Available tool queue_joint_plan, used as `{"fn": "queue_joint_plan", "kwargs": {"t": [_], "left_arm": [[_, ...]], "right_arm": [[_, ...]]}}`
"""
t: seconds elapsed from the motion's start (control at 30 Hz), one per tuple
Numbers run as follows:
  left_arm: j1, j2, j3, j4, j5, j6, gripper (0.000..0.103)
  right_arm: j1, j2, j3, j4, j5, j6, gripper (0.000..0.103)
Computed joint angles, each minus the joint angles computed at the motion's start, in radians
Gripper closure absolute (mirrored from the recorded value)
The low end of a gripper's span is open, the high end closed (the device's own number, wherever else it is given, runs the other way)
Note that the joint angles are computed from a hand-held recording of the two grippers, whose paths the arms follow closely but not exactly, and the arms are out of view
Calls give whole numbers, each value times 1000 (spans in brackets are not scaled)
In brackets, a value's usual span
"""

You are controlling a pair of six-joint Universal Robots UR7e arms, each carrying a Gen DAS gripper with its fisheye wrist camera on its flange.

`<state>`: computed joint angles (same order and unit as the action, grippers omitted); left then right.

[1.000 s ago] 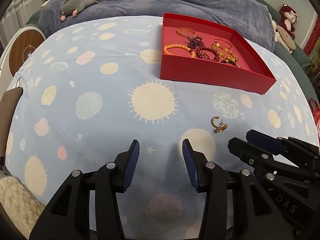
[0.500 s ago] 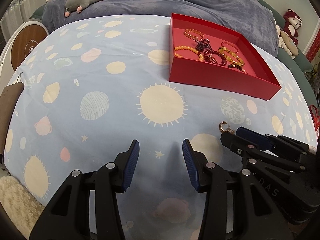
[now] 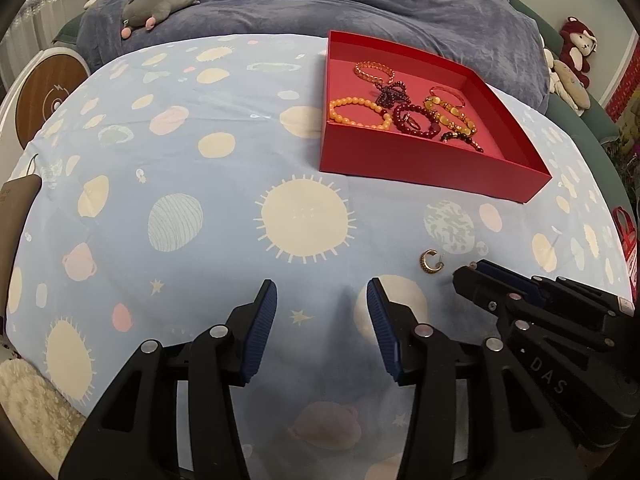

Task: Organize jewelry
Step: 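Move both tools toward the gold hoop earrings on the sheet, then grasp one gold hoop earring with the left tool while the right tool grasps the other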

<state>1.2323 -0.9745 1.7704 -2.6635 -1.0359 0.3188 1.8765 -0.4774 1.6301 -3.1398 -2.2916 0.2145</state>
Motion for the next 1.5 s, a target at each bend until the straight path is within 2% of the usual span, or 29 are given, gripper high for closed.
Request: {"fn": "queue_joint_plan", "kwargs": {"t": [0.07, 0.27, 0.43, 0.63, 0.8, 1.03, 1.27, 1.33, 1.5], "left_arm": [[-5, 1, 1, 0, -16, 0, 51], [-25, 28, 1, 24, -67, 13, 50], [-39, 69, 0, -11, -73, 34, 51], [-36, 101, -13, -30, -67, 42, 63], [-38, 105, -1, -66, -58, 76, 68], [-37, 106, 1, -76, -58, 95, 86], [-30, 83, -2, -43, -72, 54, 87], [-25, 72, -7, -17, -80, 35, 100], [-20, 43, -3, -2, -85, 16, 100]], "right_arm": [[1, -19, 26, -10, -3, 17, 88], [-1, -75, 104, -49, -35, 66, 88], [-6, -108, 143, -72, -47, 82, 88], [-13, -113, 150, -86, -37, 82, 88], [-16, -111, 150, -92, -26, 84, 88], [-16, -110, 149, -90, -26, 89, 88], [-13, -109, 154, -107, -27, 84, 88], [-12, -112, 159, -112, -25, 85, 88], [0, -115, 162, -117, -27, 77, 88]]}}
